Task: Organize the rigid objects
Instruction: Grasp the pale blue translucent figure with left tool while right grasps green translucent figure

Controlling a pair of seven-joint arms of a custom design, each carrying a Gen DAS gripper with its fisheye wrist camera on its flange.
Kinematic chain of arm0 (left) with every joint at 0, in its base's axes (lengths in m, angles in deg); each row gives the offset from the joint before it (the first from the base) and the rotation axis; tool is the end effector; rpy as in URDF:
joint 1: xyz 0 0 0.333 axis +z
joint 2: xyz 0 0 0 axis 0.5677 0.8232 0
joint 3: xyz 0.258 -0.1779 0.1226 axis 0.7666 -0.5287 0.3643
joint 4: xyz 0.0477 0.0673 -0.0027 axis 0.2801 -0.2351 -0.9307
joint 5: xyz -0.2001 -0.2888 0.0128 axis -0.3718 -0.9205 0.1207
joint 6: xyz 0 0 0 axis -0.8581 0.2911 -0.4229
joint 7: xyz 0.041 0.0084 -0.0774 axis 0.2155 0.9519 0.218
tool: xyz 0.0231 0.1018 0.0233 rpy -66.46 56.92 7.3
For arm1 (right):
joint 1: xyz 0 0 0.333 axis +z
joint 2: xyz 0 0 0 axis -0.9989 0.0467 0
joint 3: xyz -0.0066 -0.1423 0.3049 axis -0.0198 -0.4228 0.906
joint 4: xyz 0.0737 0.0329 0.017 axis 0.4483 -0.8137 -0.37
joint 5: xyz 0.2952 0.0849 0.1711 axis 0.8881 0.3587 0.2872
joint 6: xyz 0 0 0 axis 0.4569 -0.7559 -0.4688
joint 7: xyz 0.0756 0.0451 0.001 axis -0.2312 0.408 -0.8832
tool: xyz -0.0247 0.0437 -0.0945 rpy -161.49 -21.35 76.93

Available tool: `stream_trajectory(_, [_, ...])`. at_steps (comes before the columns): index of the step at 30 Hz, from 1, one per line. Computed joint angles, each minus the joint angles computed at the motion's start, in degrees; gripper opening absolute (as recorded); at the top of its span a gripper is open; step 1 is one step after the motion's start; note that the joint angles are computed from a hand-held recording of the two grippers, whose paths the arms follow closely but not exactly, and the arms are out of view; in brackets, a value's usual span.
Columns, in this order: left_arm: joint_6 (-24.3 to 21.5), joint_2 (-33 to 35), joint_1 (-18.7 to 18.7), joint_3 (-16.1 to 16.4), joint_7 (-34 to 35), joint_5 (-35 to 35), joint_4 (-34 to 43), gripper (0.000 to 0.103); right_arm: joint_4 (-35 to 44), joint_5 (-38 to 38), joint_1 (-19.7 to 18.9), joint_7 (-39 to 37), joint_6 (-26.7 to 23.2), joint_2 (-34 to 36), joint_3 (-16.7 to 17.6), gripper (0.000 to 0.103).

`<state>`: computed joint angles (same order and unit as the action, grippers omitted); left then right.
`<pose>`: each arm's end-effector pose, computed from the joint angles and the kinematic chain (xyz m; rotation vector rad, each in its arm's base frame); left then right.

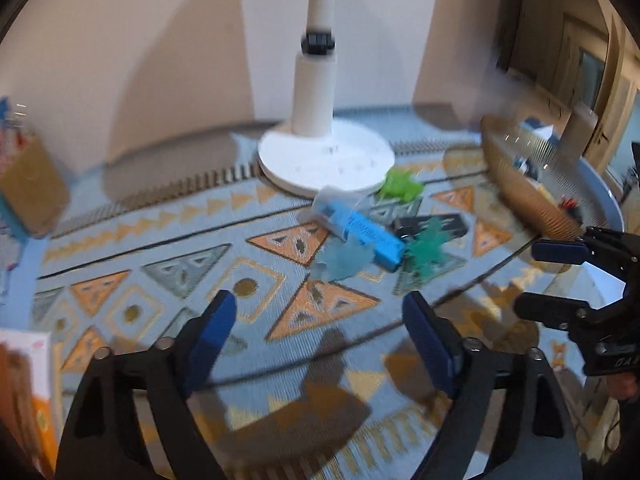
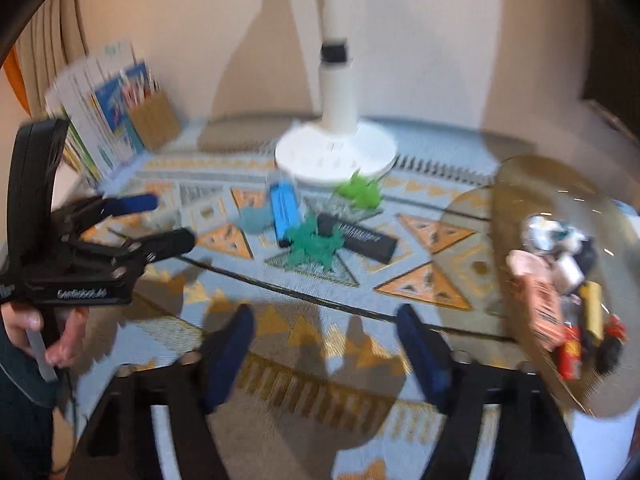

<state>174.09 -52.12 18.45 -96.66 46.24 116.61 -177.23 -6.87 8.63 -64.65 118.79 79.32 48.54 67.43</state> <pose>0.5850 -0.2741 0.5054 -1.8753 1.8208 -0.7315 0.6104 0.3169 0.5036 -2.2418 1.1052 -0.2941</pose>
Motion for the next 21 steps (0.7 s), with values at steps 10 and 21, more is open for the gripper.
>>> stream_trajectory(10, [0.91,7.83,0.81,-0.9,12.06,-5.81,7.18,0.053,12.35,-0.08,1.71,0.48,0.76,10.79,0.29,0.059])
stream_trajectory(21, [-1.96,7.68,-5.19,3.24,7.01,4.68,8.62,0.027,6.64,2.57,-0.57,-0.9,6.87,8.07,3.01,0.046])
